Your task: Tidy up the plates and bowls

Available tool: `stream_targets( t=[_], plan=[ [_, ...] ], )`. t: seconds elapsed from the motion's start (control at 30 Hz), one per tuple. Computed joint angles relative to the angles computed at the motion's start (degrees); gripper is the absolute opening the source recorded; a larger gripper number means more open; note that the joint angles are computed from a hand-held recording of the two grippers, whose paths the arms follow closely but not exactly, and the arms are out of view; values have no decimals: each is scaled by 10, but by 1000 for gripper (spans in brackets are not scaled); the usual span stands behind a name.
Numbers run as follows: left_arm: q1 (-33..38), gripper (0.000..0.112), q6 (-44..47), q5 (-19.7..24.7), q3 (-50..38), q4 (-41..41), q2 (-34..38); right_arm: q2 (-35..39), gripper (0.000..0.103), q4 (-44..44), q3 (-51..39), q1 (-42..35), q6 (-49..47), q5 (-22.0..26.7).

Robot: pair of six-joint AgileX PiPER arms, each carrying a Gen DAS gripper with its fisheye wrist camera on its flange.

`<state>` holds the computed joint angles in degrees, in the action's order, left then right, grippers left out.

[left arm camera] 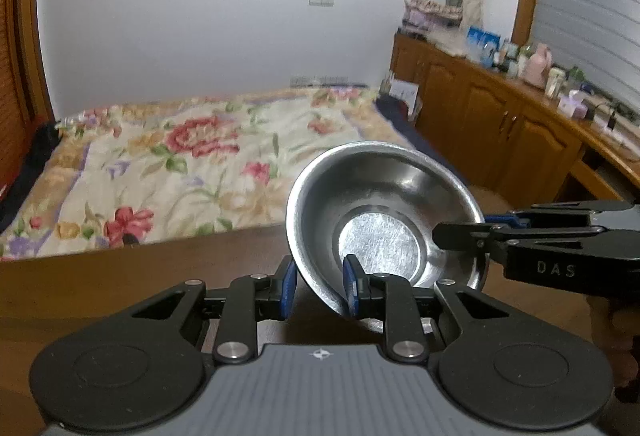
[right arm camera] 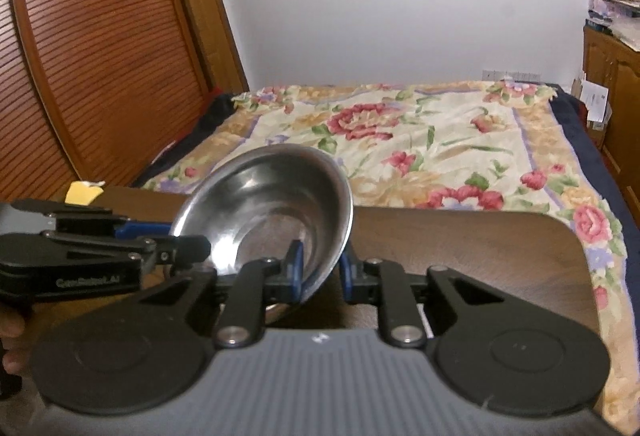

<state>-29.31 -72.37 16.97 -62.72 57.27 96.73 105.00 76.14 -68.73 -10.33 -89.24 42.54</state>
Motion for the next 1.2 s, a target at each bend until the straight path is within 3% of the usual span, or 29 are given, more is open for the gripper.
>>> stream_targets(
  t=[0.4,0.73,1.2],
  plan=[
    [-78,26,-71,73,54,88,-128,-113,21,39,70,-39,-28,34],
    [-155,27,-92,144,94,106,-218,-188,21,49,108,-83,-29,86],
    [-318,27,-224,273,206,149,-322,-249,20,50,207,-146,-84,168]
  ],
)
